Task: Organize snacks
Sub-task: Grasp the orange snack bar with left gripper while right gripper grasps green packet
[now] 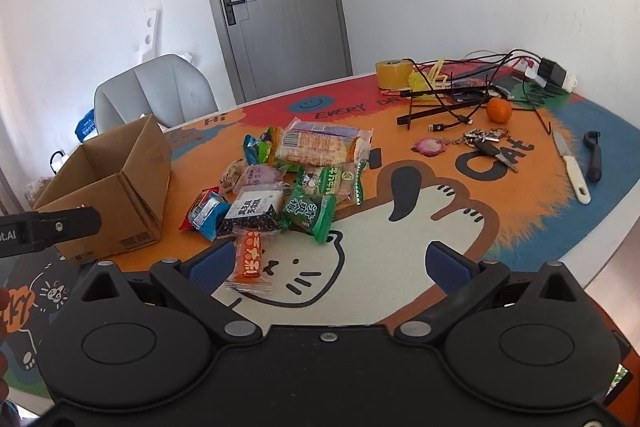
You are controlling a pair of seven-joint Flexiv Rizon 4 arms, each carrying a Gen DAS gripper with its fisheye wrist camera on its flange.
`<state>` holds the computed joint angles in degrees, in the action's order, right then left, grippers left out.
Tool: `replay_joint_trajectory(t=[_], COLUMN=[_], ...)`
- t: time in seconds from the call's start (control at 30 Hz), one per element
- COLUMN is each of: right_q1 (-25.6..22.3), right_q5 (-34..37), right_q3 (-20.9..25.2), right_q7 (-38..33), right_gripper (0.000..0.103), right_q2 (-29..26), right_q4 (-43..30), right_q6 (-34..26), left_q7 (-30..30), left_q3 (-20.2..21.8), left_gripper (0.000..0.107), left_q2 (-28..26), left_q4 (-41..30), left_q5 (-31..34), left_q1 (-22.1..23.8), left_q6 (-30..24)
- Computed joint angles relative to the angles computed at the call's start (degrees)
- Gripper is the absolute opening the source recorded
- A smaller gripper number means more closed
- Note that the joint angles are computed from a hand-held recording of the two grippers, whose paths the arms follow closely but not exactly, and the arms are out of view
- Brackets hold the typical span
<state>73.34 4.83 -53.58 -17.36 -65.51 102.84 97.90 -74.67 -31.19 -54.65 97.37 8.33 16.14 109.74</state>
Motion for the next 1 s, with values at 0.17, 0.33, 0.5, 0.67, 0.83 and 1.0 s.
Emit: replay_joint_trajectory(t=[0.17, 0.33, 0.5, 0.67, 0.83, 1.0], right_q1=[-2.54, -6.27, -9.84, -12.56, -17.48, -20.13], right_q5=[3.08, 4.92, 6.33, 7.22, 8.43, 8.72], right_q3=[1.54, 5.18, 8.75, 11.14, 16.56, 18.88], right_q7=[-0.69, -2.88, -5.27, -7.07, -9.45, -12.32], right_gripper=[0.095, 0.083, 0.079, 0.062, 0.054, 0.053], right_q2=[-2.45, -2.71, -2.55, -2.99, -2.69, -3.12], right_q4=[-1.46, -4.0, -6.64, -8.73, -11.92, -15.57], right_q6=[4.4, 6.44, 7.58, 8.73, 11.07, 10.09], left_q7=[-1.27, -1.72, -1.67, -0.6, 0.9, 2.08], left_q3=[2.33, 2.96, 2.96, -0.07, -1.36, -3.71], left_gripper=[0.096, 0.089, 0.075, 0.06, 0.059, 0.048], left_q2=[-1.03, -2.76, -4.71, -7.34, -9.45, -11.44], left_q4=[-2.29, -4.17, -6.96, -8.94, -11.29, -13.14], left_q5=[-3.37, -5.44, -7.3, -8.5, -9.37, -12.15], left_q1=[-4.03, -6.29, -8.21, -7.8, -8.57, -8.19], left_q6=[-1.85, -2.43, -4.32, -6.44, -7.98, -11.24])
